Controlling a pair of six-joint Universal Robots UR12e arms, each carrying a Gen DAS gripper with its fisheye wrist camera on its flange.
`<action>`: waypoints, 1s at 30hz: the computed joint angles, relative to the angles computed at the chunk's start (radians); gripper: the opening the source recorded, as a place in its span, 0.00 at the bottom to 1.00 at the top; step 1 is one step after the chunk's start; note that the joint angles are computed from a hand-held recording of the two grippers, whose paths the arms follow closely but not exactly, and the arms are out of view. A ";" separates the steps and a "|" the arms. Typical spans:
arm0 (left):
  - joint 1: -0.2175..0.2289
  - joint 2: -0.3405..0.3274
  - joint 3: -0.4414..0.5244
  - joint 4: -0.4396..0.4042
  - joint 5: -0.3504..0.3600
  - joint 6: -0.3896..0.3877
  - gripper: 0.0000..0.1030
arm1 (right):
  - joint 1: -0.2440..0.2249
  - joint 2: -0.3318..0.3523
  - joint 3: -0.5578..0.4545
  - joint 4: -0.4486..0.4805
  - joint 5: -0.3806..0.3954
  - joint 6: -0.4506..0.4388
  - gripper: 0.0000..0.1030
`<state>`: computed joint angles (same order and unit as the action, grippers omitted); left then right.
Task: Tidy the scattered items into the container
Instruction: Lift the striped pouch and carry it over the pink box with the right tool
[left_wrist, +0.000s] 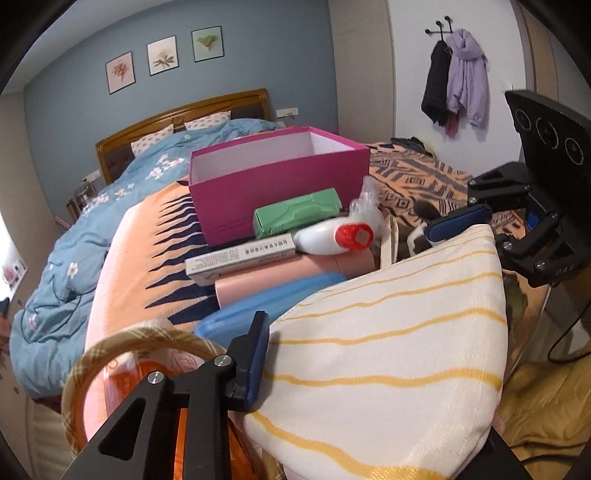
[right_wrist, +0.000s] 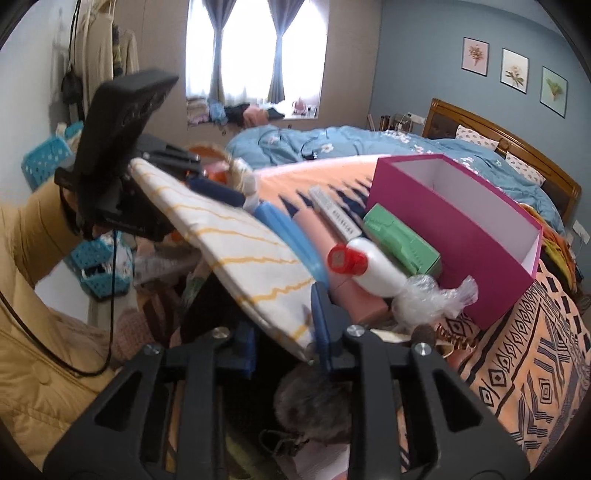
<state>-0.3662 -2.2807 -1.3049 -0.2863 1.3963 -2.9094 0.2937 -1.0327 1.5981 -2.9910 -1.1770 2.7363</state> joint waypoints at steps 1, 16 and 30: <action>0.001 0.000 0.003 0.001 -0.005 -0.005 0.29 | -0.002 0.000 -0.001 -0.007 0.008 0.007 0.25; 0.013 -0.014 0.136 -0.089 -0.085 0.011 0.27 | -0.036 -0.015 -0.029 -0.092 0.067 0.094 0.22; 0.003 -0.122 0.403 -0.236 -0.034 0.067 0.27 | -0.034 -0.003 -0.112 -0.114 -0.083 0.020 0.22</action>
<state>-0.3636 -2.4027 -0.9021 -0.5219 1.3625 -2.8428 0.2596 -1.0356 1.4860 -3.1047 -1.2601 2.7567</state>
